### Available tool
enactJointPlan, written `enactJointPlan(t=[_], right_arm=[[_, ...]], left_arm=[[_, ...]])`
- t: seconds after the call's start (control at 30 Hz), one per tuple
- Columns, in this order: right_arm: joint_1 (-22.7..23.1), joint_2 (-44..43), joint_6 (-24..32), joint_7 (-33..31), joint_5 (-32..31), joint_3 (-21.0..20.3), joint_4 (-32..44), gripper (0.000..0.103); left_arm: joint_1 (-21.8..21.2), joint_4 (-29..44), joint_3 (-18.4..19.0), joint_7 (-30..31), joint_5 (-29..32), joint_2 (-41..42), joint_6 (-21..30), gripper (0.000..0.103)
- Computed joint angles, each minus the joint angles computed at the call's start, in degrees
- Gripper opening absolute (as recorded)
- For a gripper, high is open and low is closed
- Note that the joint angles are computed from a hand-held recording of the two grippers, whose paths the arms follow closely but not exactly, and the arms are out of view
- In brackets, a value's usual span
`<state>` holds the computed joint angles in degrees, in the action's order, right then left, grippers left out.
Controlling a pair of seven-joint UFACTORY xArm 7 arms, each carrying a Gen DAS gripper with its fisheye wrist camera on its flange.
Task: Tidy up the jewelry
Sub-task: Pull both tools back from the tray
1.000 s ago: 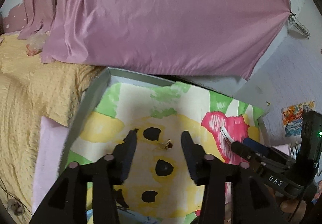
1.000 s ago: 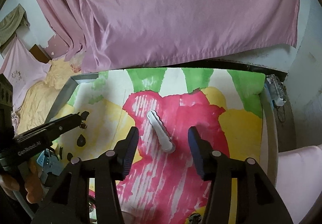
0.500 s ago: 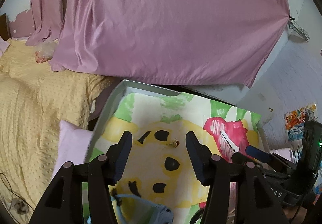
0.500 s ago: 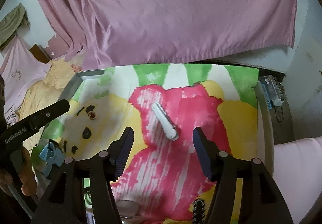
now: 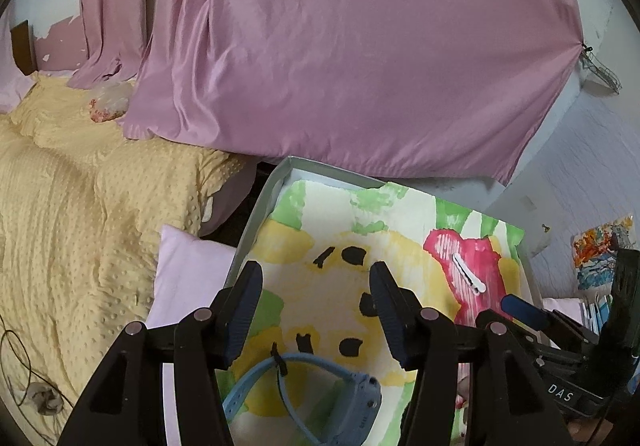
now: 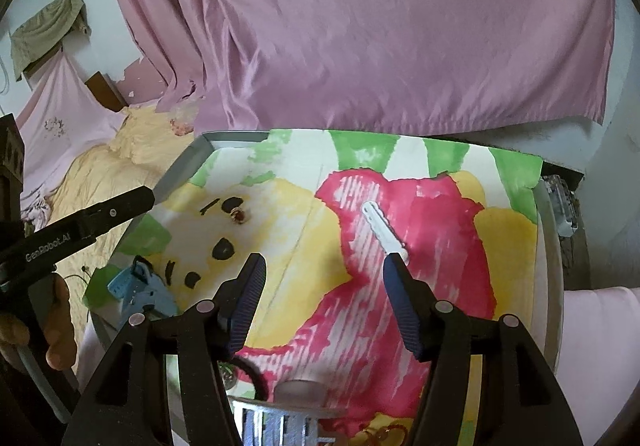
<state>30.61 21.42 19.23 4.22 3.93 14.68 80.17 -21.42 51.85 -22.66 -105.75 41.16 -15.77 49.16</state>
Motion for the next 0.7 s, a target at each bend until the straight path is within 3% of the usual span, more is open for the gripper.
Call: enactJointPlan(t=[0.43, 0.63, 0.7], right_arm=[[-0.8, -4.1, -8.9, 2.8, 1.0, 0.4, -8.9, 0.056], [-5.0, -4.2, -10.5, -1.8, 6.4, 5.4, -10.2, 0.056], [-4.3, -4.8, -12.0, -1.4, 6.6, 4.6, -11.2, 0.056]], left_arm=[[-0.4, -1.0, -1.0, -1.1, -0.8, -0.7, 0.2, 0.053], [-1.0, -1.0, -1.3, -1.5, -0.9, -0.9, 0.7, 0.053], [-1.1, -1.0, -1.5, -1.8, -0.8, -1.0, 1.1, 0.053]])
